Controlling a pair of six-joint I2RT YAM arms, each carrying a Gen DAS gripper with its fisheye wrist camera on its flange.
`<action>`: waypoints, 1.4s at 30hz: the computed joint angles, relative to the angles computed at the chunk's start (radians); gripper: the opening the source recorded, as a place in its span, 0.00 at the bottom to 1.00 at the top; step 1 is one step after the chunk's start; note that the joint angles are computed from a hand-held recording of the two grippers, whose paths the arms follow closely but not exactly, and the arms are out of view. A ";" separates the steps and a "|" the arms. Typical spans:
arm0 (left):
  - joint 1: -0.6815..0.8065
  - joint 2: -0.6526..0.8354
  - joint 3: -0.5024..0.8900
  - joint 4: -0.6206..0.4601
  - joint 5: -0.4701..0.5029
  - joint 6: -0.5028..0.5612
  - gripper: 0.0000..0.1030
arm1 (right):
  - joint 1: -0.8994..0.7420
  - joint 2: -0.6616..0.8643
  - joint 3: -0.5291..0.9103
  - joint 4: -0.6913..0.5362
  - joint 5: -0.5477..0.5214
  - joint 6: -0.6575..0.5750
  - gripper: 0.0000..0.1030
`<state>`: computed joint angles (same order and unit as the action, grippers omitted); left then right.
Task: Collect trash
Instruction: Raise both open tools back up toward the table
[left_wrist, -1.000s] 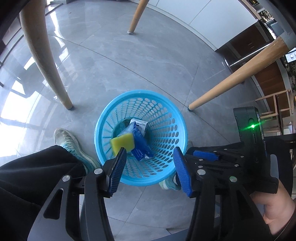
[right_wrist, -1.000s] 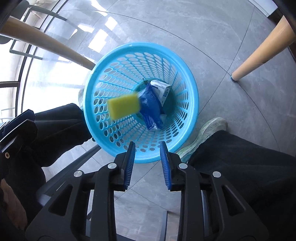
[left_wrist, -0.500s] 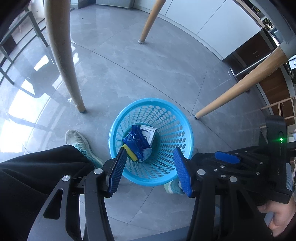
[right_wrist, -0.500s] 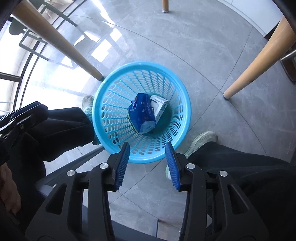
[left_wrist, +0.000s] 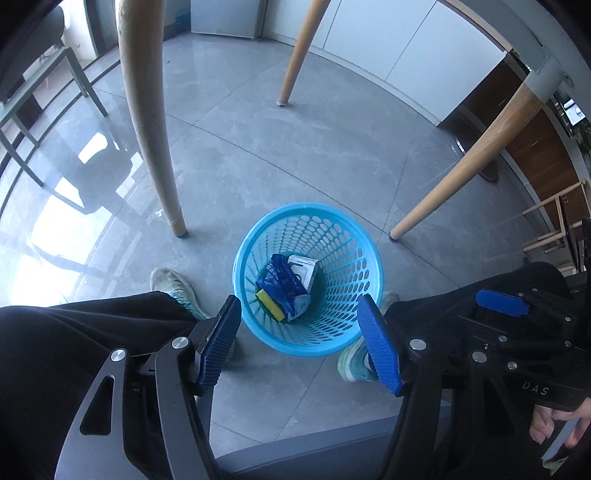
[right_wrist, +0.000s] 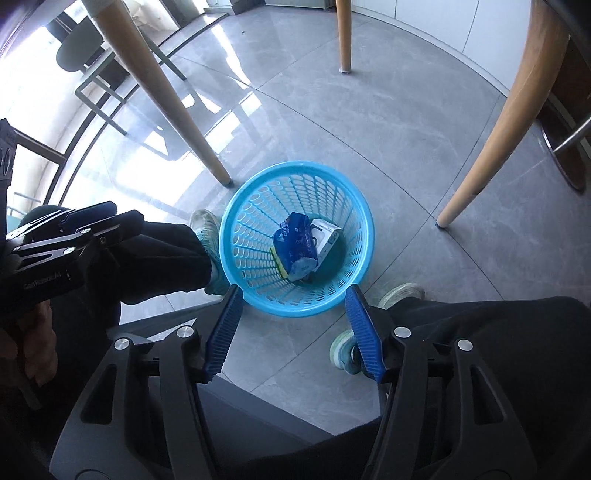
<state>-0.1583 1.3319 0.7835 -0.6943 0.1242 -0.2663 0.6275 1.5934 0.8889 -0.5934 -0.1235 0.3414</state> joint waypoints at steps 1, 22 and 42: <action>-0.002 -0.016 -0.002 -0.009 -0.002 -0.001 0.66 | 0.004 -0.024 -0.006 -0.008 0.002 0.001 0.56; -0.106 -0.445 0.101 -0.346 -0.098 0.041 0.91 | 0.022 -0.672 -0.107 -0.330 0.053 0.039 0.80; -0.093 -0.471 0.456 -0.436 -0.151 0.054 0.94 | -0.123 -0.785 0.312 -0.506 0.105 -0.058 0.91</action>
